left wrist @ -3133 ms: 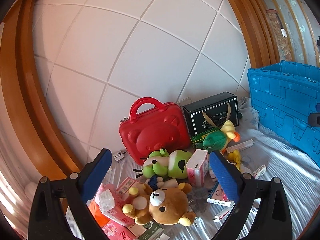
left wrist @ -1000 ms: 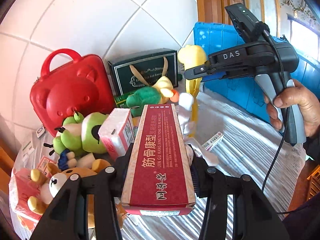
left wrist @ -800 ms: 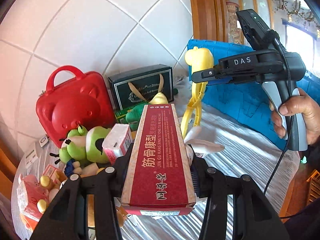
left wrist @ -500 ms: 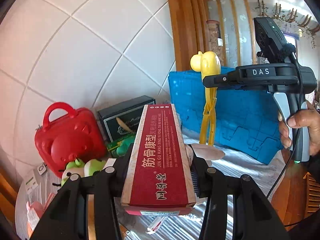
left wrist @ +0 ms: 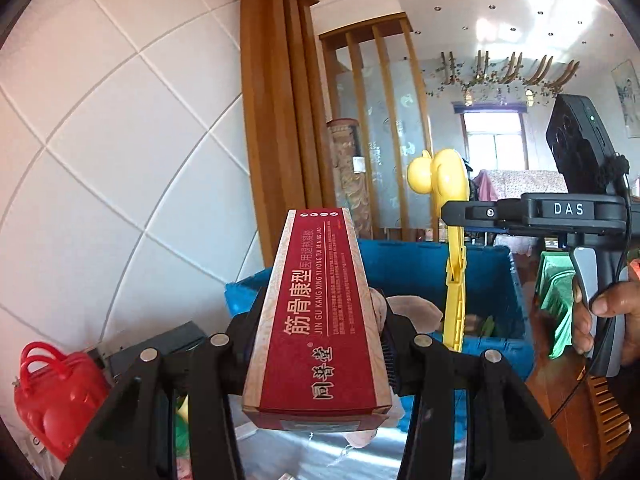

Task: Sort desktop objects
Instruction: 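Carry the red box and yellow tongs into the blue crate and release both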

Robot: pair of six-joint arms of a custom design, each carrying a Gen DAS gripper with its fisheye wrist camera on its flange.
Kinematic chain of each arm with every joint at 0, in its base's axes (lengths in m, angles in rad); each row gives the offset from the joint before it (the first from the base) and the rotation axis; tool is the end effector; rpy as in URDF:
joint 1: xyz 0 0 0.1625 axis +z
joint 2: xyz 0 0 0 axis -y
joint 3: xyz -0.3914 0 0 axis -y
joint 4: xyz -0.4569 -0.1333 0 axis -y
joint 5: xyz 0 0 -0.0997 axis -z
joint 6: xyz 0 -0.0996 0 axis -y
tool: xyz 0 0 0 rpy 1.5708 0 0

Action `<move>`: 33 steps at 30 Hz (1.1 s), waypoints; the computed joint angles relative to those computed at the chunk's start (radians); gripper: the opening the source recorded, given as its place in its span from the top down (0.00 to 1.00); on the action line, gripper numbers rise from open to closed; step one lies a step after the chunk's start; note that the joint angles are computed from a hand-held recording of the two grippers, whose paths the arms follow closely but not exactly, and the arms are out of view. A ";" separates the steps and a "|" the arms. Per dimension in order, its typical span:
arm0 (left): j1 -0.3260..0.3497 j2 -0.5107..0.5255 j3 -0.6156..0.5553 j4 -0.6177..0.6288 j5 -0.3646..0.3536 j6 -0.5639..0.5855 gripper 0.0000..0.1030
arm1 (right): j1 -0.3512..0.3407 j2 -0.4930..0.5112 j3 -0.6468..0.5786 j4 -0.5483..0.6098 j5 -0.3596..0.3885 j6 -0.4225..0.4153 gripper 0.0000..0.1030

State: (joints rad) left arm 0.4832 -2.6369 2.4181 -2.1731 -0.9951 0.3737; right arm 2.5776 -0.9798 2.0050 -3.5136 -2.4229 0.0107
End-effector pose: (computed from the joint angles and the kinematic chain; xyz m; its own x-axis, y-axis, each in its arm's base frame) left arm -0.1187 -0.2741 0.4670 -0.4710 0.6347 -0.6126 0.8328 0.0912 -0.5460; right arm 0.5111 -0.2543 0.1363 -0.8626 -0.2334 0.4489 -0.5044 0.3274 -0.7990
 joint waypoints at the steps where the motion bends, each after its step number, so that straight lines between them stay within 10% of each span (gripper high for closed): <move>1: 0.001 0.048 0.005 -0.057 -0.022 0.003 0.55 | -0.003 -0.033 0.015 -0.005 -0.017 -0.019 0.66; 10: -0.031 0.459 -0.011 -0.388 -0.088 -0.056 0.54 | -0.092 -0.253 0.111 0.034 -0.084 -0.076 0.62; 13: -0.088 0.514 0.007 -0.452 0.023 -0.076 0.32 | -0.136 -0.304 0.150 0.010 -0.080 -0.079 0.13; 16: -0.120 0.529 0.031 -0.531 0.090 -0.074 0.11 | -0.145 -0.328 0.179 -0.038 -0.089 -0.124 0.10; 33: -0.177 0.298 0.112 -0.365 0.334 -0.188 0.11 | -0.146 -0.346 0.272 -0.079 0.007 -0.083 0.00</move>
